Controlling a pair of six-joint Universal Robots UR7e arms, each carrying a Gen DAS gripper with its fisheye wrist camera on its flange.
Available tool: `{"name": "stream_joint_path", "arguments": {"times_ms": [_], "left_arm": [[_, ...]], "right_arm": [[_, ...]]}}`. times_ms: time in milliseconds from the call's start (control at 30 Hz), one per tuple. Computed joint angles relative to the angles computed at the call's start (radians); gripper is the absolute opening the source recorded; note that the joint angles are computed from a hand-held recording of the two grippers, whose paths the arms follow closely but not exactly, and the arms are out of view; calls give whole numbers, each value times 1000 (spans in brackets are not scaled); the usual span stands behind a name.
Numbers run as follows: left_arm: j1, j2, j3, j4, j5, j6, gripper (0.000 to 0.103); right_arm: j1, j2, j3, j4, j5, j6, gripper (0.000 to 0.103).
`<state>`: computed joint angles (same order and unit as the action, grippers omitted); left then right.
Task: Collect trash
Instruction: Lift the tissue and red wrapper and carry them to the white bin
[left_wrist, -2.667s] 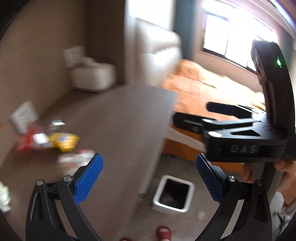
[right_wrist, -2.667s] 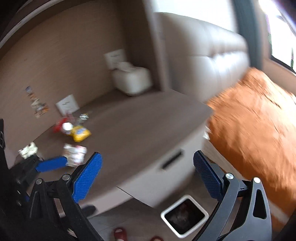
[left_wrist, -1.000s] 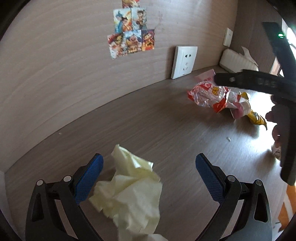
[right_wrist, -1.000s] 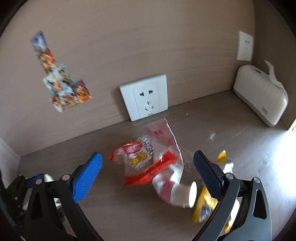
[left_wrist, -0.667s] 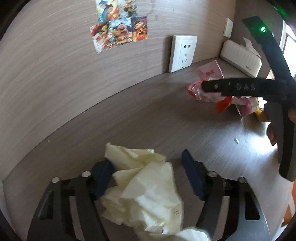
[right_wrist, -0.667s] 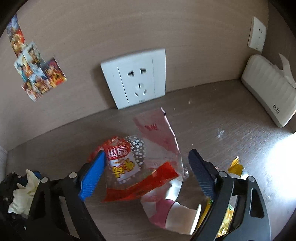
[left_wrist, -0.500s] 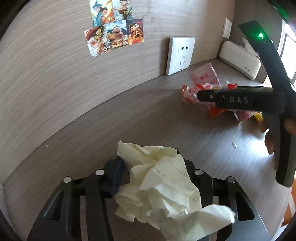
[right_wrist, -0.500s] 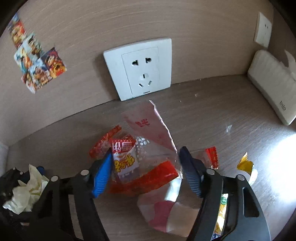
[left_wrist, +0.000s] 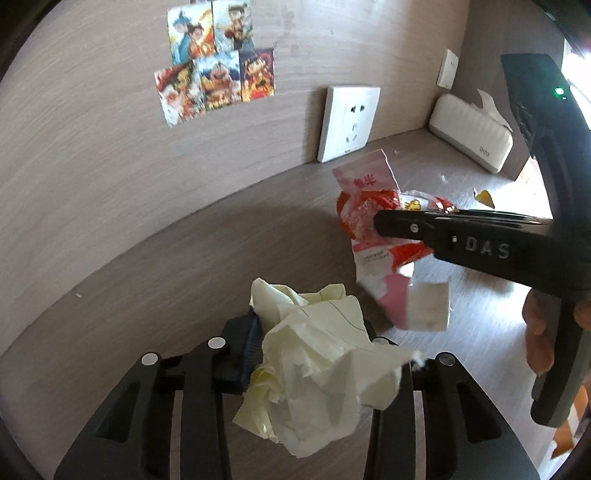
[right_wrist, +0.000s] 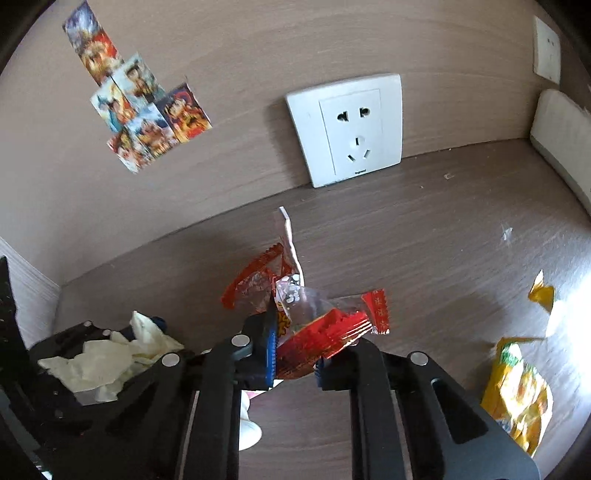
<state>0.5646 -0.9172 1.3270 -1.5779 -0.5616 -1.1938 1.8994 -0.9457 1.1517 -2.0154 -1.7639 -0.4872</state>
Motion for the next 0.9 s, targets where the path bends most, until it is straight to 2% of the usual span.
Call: {"name": "stream_joint_path", "arguments": {"times_ms": [200,300,467,533,800,900], "left_arm": [[-26,4,-40,0,57,41,36],[-42,1,-46,-1,82,47,36],[-42,5,-55,8,81,58,36],[-43,8,-59,25,84,47,36],[-53,-9,-54,67,102,25,36],[-60,-4,-67,40,111,68,36]], "right_arm": [[5,-69,21,-21,69,16,13],[10,-104,47,-66,102,13,11],[7,-112,48,-62,95,-13,8],[5,-78,12,-50,92,14,8],[-1,-81,-9,-96,68,49,8],[-3,-91,-45,-114,76,68,8]]}}
